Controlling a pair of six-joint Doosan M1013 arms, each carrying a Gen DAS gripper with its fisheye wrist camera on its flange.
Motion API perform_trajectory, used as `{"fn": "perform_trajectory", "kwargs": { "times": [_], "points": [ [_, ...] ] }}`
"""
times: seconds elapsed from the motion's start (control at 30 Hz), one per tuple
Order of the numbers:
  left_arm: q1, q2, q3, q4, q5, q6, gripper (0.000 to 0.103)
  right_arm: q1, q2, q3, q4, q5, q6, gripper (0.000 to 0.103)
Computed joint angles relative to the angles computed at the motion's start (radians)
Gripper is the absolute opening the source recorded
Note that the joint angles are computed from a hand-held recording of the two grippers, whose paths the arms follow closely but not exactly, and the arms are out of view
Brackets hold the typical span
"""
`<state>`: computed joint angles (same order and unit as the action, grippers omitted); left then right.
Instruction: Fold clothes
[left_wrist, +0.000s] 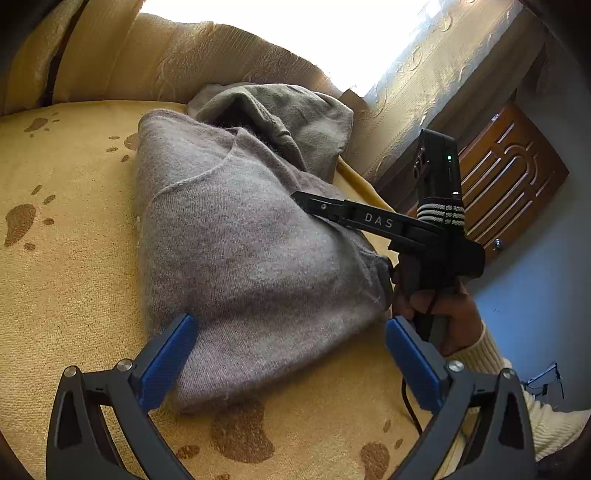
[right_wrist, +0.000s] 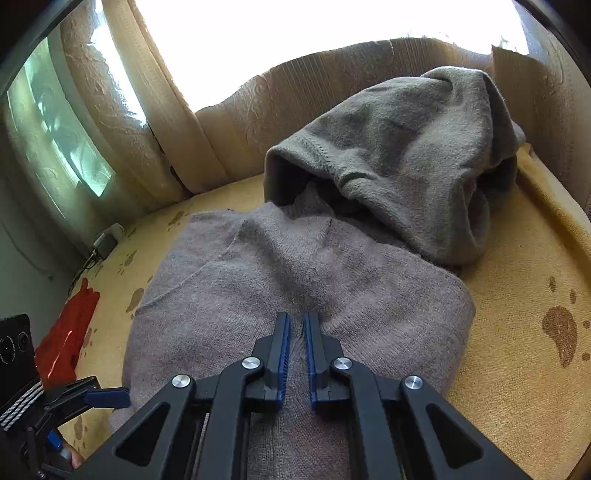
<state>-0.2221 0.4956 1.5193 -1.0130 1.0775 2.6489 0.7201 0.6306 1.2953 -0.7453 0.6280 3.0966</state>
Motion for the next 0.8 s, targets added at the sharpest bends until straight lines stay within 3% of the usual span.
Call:
{"fn": "perform_trajectory", "kwargs": {
  "times": [0.1,0.2,0.33,0.43,0.53,0.6,0.7,0.8],
  "points": [
    [0.002,0.0,0.0,-0.001,0.003,0.0,0.102,-0.006,0.003,-0.033,0.093,0.045,-0.085,0.009],
    [0.012,0.017,-0.034,-0.006,0.06,-0.09,0.103,-0.003,0.004,-0.074,0.046,0.107,-0.093,0.009],
    [0.019,0.036,-0.093,-0.044,0.126,-0.148,0.103,-0.03,0.023,-0.128,0.069,0.118,-0.144,0.009],
    [0.003,0.039,-0.123,-0.095,0.098,-0.093,0.103,-0.059,0.077,-0.208,0.225,0.145,-0.323,0.009],
    [-0.018,0.068,-0.165,-0.108,0.105,-0.089,0.103,-0.069,0.158,-0.323,0.348,0.255,-0.501,0.009],
    [-0.032,0.09,-0.184,-0.035,0.08,-0.155,0.103,-0.061,0.175,-0.346,0.274,0.293,-0.454,0.009],
    [-0.018,0.118,-0.18,-0.068,0.104,-0.155,0.102,-0.058,0.192,-0.373,0.209,0.359,-0.399,0.009],
    [-0.016,0.104,-0.164,-0.049,0.089,-0.135,0.102,-0.063,0.187,-0.363,0.215,0.341,-0.384,0.009]
  ]
}}
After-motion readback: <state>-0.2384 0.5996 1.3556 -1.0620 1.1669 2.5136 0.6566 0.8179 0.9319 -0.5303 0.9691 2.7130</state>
